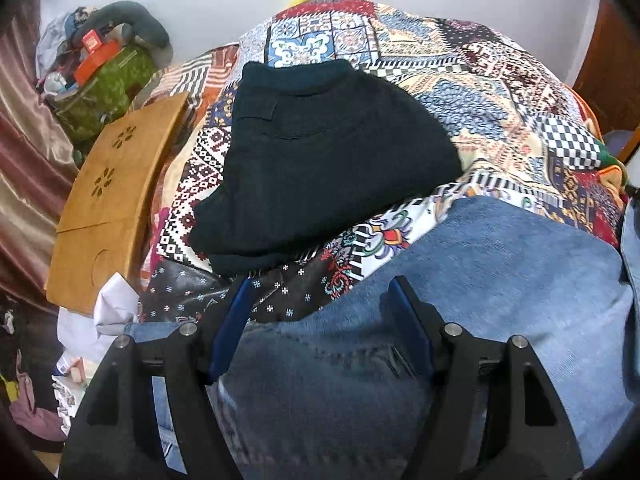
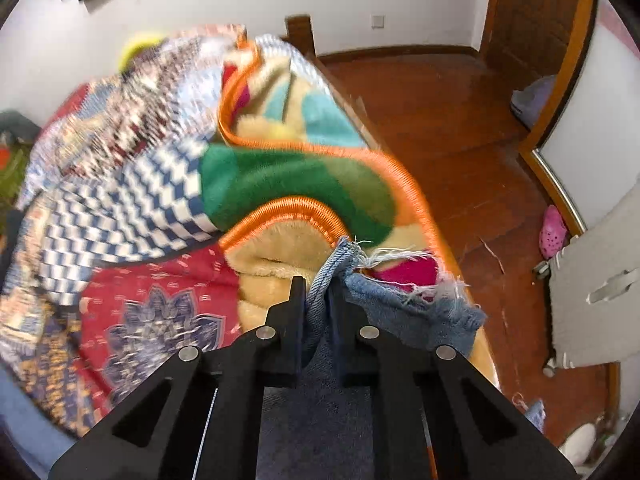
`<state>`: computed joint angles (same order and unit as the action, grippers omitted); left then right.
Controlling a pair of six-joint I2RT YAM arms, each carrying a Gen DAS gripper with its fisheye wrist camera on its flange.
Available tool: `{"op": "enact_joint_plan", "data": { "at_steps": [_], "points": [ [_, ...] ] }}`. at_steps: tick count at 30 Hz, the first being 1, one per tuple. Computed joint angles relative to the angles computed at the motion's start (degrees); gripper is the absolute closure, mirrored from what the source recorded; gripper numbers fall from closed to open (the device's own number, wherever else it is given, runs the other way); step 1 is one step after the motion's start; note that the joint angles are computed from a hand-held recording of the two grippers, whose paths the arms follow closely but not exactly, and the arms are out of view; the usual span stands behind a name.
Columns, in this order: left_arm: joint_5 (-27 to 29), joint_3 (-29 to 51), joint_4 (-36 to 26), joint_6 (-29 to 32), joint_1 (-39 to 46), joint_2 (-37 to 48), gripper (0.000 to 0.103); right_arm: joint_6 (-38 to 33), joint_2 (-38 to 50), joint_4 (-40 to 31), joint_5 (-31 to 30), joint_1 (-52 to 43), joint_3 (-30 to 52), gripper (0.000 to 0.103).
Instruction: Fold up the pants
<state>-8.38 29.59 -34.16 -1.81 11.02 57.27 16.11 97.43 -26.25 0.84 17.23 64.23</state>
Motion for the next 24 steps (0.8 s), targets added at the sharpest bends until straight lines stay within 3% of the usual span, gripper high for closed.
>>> {"op": "enact_joint_plan", "data": {
  "at_steps": [4,8,11,14,19,24],
  "points": [
    [-0.9,1.3,-6.3,-1.6,-3.4,-5.4,0.033,-0.5,-13.0,-2.2,-3.8,-3.1,-4.1,0.095],
    [-2.3,2.6,-12.0,-5.7,-9.7,-9.9,0.027,-2.8,-21.6,-6.2,-9.6,-8.7,-2.6,0.095],
    [-3.3,3.2,-15.1,-10.3,-16.4,-12.1,0.022,-5.0,-28.3,-8.4,-14.3,-13.4,-3.4,0.095],
    [-7.6,3.6,-17.2,-17.5,-27.0,-11.7,0.022,-7.3,-33.5,-10.8,-16.4,-16.1,-5.2,0.095],
    [-13.5,3.3,-18.8,-27.6,-40.6,-8.7,0.020,-11.8,-38.0,-11.6,-16.3,-19.4,-13.3,0.095],
    [-17.5,2.6,-19.7,-33.2,-48.7,-5.6,0.018,-18.0,-40.4,-13.4,-17.3,-27.7,-22.8,0.095]
  ]
}}
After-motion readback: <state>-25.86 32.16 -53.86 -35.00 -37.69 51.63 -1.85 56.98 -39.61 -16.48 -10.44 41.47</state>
